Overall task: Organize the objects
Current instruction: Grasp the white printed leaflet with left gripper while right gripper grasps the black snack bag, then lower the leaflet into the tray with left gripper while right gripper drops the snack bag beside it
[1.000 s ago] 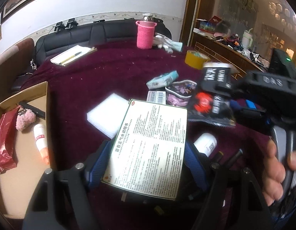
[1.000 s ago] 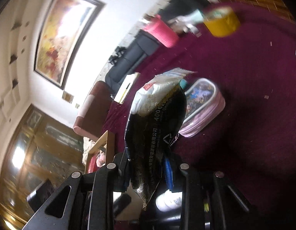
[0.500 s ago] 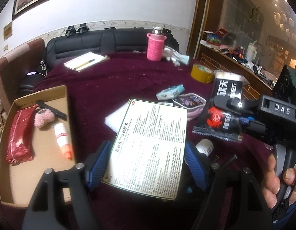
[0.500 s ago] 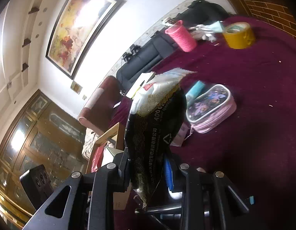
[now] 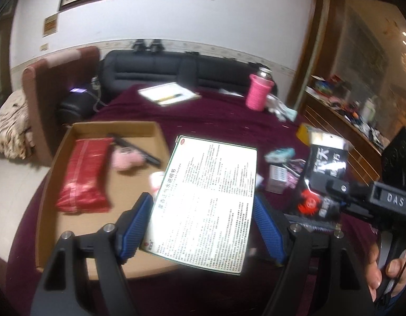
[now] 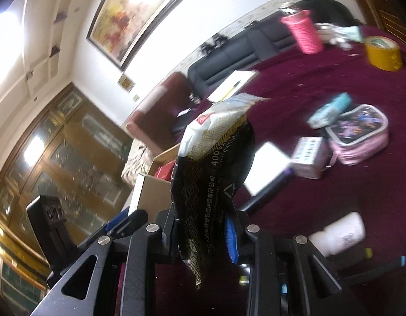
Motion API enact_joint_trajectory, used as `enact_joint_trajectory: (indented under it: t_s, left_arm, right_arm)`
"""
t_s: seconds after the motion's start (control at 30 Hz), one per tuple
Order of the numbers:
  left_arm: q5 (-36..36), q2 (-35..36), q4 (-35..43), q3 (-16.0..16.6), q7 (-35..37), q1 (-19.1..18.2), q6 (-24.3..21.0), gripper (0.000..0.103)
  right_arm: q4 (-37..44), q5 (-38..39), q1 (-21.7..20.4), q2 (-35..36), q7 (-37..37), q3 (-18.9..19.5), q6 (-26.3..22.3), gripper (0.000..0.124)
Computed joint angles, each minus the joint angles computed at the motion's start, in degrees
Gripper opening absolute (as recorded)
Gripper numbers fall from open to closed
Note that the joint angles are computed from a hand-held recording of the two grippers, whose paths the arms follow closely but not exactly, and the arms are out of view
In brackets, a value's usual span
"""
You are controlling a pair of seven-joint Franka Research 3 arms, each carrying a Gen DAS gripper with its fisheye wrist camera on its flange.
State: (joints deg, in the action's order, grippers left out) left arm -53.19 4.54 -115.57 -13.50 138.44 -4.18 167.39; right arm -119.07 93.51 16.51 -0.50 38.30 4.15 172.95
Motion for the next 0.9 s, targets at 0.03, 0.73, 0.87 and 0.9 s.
enact_joint_trajectory:
  t_s: [0.03, 0.73, 0.87, 0.9]
  left_arm:
    - [-0.4, -0.1, -0.2, 0.3, -0.1, 0.3, 0.3, 0.076]
    - [19.1, 5.9, 1.0, 2.5, -23.5, 7.4, 5.2, 0.077]
    - [27.1, 7.0, 0.6, 3.0, -29.3, 7.3, 6.2, 0.077]
    - [28.2, 7.3, 0.7, 2.7, -30.0, 7.7, 6.3, 0.077]
  right_arm:
    - [0.8, -2.1, 0.3, 0.8, 1.4, 0.3, -0.2, 0.032]
    - [21.3, -38.1, -1.0, 21.6, 26.6, 5.2, -10.8, 0.032]
    - [24.5, -41.6, -2.5, 24.9, 27.7, 6.8, -14.2, 0.032]
    - [25.2, -42.2, -2.7, 25.7, 28.2, 7.0, -14.7, 0.032]
